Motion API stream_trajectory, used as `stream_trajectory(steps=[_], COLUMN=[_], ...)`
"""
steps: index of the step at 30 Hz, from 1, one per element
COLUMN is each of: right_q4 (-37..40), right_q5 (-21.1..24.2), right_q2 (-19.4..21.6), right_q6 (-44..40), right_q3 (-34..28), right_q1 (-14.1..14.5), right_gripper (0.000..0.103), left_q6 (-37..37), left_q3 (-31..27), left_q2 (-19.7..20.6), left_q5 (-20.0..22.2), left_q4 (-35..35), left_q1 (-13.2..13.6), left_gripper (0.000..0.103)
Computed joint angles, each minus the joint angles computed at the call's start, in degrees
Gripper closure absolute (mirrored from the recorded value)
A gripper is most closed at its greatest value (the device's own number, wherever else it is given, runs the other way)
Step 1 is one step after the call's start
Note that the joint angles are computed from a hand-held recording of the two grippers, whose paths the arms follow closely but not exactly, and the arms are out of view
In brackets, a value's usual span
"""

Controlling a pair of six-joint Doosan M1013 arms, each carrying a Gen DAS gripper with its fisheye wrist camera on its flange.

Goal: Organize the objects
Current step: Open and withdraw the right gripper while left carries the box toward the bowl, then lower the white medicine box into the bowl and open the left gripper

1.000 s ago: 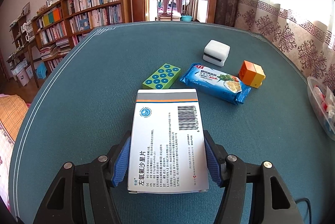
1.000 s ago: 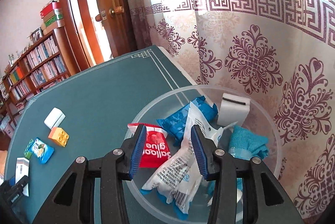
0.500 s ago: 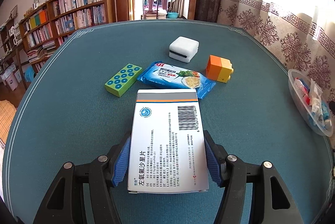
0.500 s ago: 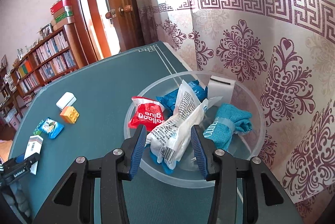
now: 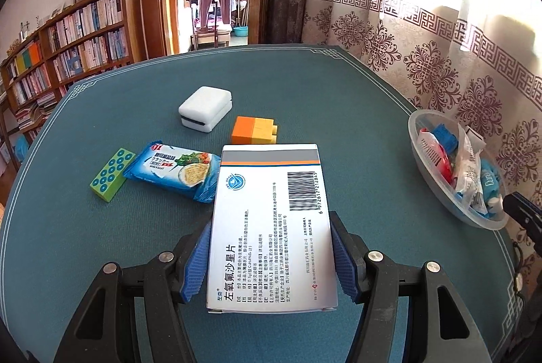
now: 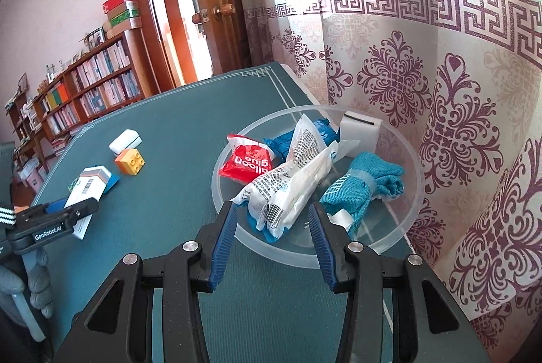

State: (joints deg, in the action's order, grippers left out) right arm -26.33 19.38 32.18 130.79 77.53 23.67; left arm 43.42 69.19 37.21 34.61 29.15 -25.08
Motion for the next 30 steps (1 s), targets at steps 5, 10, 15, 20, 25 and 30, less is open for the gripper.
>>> stream_trajectory(steps=[5, 10, 15, 20, 25, 30], right_q4=[0.6, 0.7, -0.6, 0.4, 2.8, 6.3], right_q5=[-1.4, -2.5, -3.7, -5.0, -5.7, -5.9], right_q2=[-0.9, -1.6, -2.1, -2.5, -2.6, -2.5], right_q6=[-1.6, -1.8, 0.1, 0.4, -0.8, -3.6], right_q3=[1.4, 2.6, 3.6, 4.1, 4.3, 4.2], right_q1=[-0.3, -0.9, -1.4, -2.1, -2.5, -2.8], right_gripper=[0.057, 0.057, 0.057, 0.057, 0.057, 0.057], left_q6=[4.6, 10.2, 17.5, 24.9, 30.9, 36.3], left_q3=[-4.2, -9.3, -15.7, -23.2, -31.2, -39.0], left_q2=[2.1, 4.5, 7.8, 11.7, 16.0, 20.2], left_q5=[0.5, 1.0, 2.4, 5.5, 9.2, 12.5], left_q4=[-1.7, -3.2, -6.6, -11.7, -15.1, -17.7], left_q1=[-0.9, -1.8, -2.6, -3.1, -3.6, -4.2], left_gripper=[0.037, 0.037, 0.037, 0.037, 0.037, 0.037])
